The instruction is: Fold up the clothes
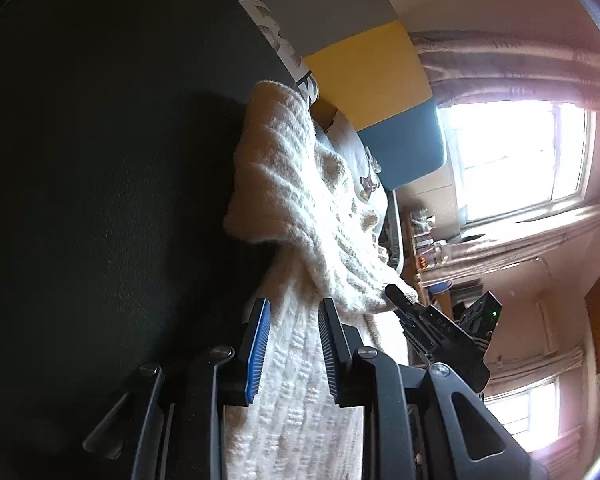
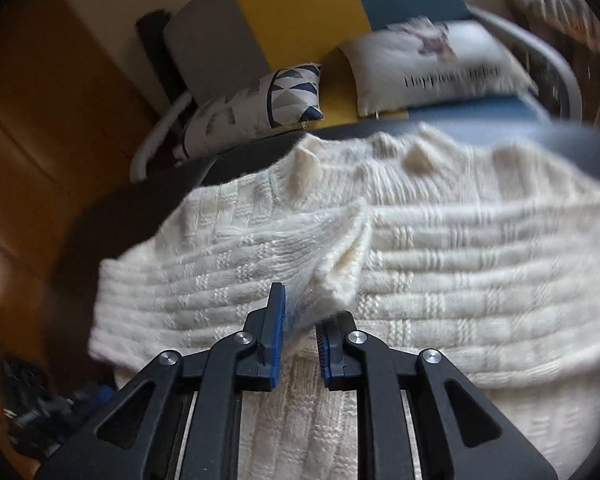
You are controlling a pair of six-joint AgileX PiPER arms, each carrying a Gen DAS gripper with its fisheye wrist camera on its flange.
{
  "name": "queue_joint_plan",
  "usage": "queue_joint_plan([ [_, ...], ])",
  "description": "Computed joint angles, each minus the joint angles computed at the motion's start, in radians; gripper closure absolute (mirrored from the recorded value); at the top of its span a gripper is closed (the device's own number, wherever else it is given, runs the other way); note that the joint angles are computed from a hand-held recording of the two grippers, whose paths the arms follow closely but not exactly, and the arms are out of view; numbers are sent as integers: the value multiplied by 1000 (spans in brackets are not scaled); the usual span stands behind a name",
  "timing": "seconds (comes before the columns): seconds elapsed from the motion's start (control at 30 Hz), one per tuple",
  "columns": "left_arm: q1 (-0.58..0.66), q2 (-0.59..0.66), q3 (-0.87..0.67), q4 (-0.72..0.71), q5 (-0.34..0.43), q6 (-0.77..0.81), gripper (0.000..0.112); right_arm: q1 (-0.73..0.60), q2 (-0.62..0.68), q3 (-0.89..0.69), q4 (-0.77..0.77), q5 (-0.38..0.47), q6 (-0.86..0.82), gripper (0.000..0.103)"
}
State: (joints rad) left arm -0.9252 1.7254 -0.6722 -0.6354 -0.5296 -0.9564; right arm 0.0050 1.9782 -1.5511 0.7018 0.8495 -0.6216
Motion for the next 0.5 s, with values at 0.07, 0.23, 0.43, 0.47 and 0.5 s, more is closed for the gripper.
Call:
queue_joint_plan([
  [0.07, 1, -1, 26, 75, -48, -105, 86, -12, -9, -8, 20, 22, -25, 87],
  [0.23, 23, -4, 48, 180, -121, -232, 84, 20, -12, -142, -5, 107, 0, 87],
  [0.43, 44, 58, -42, 233, -128, -304, 82, 71, 41, -445, -121, 244, 103, 87],
  [0.47, 46, 71, -59, 239, -130, -316, 82, 76, 50, -499, -134, 269, 114, 87],
  [0.5, 45, 83, -77, 237, -122, -319, 82, 86, 63, -565, -163, 298, 131, 87],
])
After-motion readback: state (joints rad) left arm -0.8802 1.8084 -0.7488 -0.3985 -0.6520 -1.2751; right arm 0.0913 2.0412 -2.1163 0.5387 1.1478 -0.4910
